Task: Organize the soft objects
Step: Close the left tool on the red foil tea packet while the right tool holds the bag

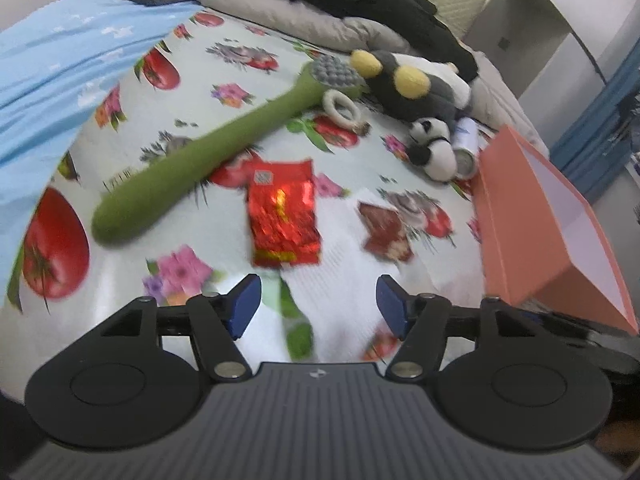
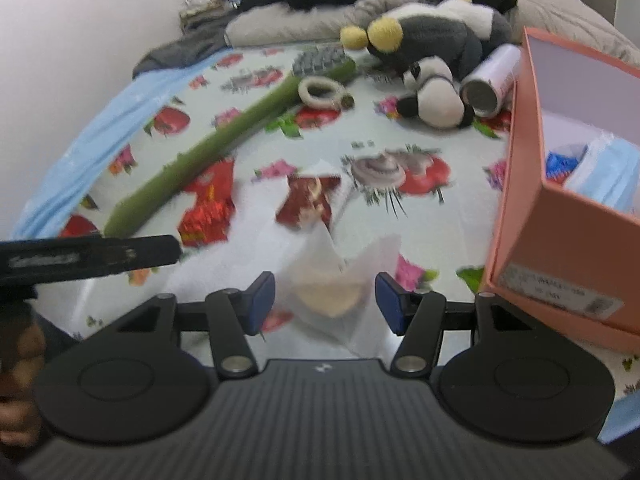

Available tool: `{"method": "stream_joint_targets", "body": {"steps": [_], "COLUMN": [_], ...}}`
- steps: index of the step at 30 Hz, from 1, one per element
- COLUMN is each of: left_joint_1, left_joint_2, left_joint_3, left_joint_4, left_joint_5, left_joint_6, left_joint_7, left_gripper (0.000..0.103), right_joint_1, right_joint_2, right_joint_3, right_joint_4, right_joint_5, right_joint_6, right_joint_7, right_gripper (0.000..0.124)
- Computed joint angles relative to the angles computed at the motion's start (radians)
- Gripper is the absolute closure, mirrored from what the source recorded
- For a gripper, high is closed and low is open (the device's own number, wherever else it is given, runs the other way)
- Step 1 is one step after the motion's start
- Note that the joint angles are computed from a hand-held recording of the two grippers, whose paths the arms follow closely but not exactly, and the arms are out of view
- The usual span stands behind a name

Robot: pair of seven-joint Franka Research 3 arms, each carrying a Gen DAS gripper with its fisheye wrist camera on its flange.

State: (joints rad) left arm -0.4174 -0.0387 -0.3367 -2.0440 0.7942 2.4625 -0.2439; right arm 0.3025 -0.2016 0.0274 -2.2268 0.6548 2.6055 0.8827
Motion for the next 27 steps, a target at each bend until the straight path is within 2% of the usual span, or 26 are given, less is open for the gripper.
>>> {"method": "stream_joint_targets", "body": {"steps": [5,9,13,22,24,27], "left_joint_1": [0.013,0.009,0.004,-0.015,-0.021,-0.028], "left_joint_2": [0.036,0.082,0.106,0.163,0.174,0.181], "left_joint_3": [0.017,0.030,0.046,0.064,0.066,0.070], "left_joint_4": [0.031,0.072,0.087,0.145,0.158,0.165], "left_joint_5": [0.008,0.010,0.024,0.025,0.017,0.009], "left_joint_6": [-0.017,-0.047,-0.042,-0.085,-0.099,-0.115], "left_joint_7": [0.028,0.072,0.065,0.099,0.114,0.119], "left_gripper": [0.034,0.034,0.034,0.035,0.036,0.045], "right_joint_1": [0.015,-0.001,0.002,-0.001,-0.002,-0.005], "right_joint_2": [0.036,0.079,0.100,0.108,0.103,0.097], "right_joint_3": [-0.001,0.031,0.031,0.031,0.028,0.028], "right_joint_4": [0.026,0.020,0.018,0.024,0.027,0.028], "right_joint_5": [0.054,-0.057,-0.076,-0.116,-0.104,-0.105], "right_joint_6": [-0.006,0.057,0.087,0.092,0.085,0.085], "right_joint_7": [-0.047,0.029,0.022,0.040,0.038,0.052], "right_gripper": [0.066,0.067,0.065,0.082,0.090,0.093]}}
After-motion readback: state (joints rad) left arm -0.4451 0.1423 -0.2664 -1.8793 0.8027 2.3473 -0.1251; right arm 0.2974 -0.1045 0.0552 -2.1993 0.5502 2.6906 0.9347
